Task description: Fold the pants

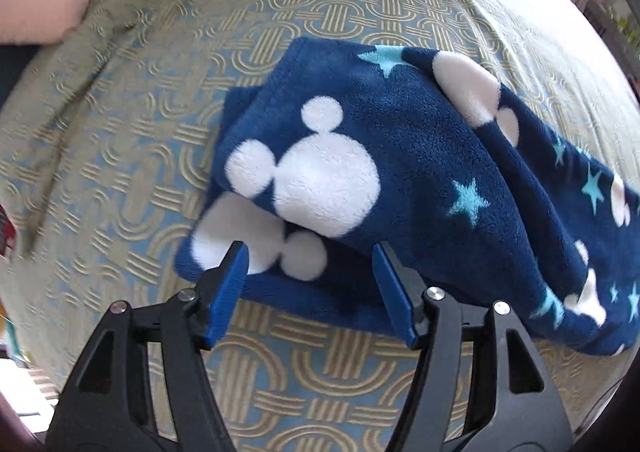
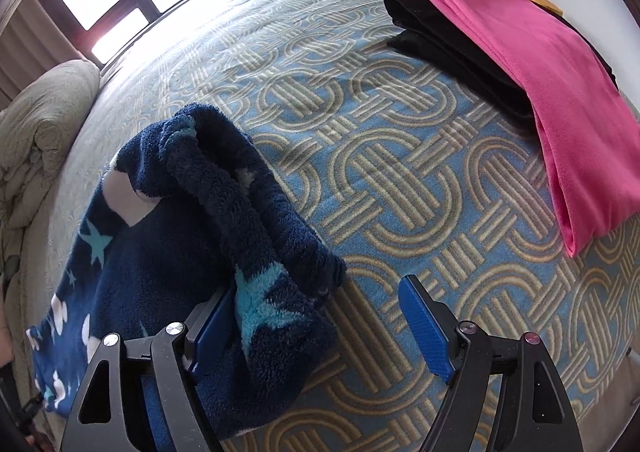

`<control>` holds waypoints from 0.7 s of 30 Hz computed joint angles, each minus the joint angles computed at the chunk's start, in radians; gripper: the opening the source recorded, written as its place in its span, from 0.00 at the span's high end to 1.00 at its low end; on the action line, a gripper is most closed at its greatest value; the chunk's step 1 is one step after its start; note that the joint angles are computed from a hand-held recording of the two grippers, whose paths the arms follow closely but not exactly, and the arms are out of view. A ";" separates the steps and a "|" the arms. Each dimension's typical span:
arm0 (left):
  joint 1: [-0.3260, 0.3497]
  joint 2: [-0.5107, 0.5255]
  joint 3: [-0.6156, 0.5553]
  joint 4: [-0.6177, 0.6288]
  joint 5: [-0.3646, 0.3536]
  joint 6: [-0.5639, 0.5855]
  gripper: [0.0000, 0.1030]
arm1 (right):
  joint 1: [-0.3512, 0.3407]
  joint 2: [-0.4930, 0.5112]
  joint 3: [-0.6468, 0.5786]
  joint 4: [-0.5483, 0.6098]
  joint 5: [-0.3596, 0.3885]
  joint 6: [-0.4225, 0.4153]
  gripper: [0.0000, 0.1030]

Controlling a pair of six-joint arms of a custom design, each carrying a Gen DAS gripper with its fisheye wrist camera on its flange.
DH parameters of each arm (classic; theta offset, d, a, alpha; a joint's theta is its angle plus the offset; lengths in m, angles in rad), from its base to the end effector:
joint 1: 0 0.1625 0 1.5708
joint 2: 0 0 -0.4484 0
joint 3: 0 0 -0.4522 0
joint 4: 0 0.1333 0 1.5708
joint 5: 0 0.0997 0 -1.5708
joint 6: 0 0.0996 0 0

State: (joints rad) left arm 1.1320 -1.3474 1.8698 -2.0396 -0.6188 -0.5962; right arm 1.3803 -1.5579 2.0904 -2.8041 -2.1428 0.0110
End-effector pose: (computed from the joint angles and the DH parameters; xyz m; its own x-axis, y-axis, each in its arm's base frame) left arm -0.0556 -0.6231 0.3111 -0.6574 -0.2710 -0.7032 0.0666 0.9086 -0.4124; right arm -0.0216 -0.5311 0.3816 -0.7579 0.5102 0.4066 0.1531 0.7449 -0.6493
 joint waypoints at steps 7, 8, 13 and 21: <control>0.055 0.019 0.028 -0.306 -0.107 0.022 0.37 | 0.043 -0.048 0.074 -0.007 0.001 0.002 0.21; 0.059 0.019 0.034 -0.358 -0.117 0.029 0.37 | 0.045 -0.049 0.079 -0.010 0.008 0.006 0.21; 0.051 -0.004 0.071 -0.521 -0.097 0.033 0.87 | 0.071 -0.027 0.078 -0.017 -0.036 0.032 0.21; 0.024 -0.064 0.108 -0.470 -0.036 0.092 0.88 | 0.287 0.020 0.172 -0.314 -0.135 -0.362 0.21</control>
State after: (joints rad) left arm 1.1560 -1.4114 1.9775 -2.5100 -0.6545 -0.5043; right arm 1.6672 -1.5380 2.2623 -3.1182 -2.2776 -0.3511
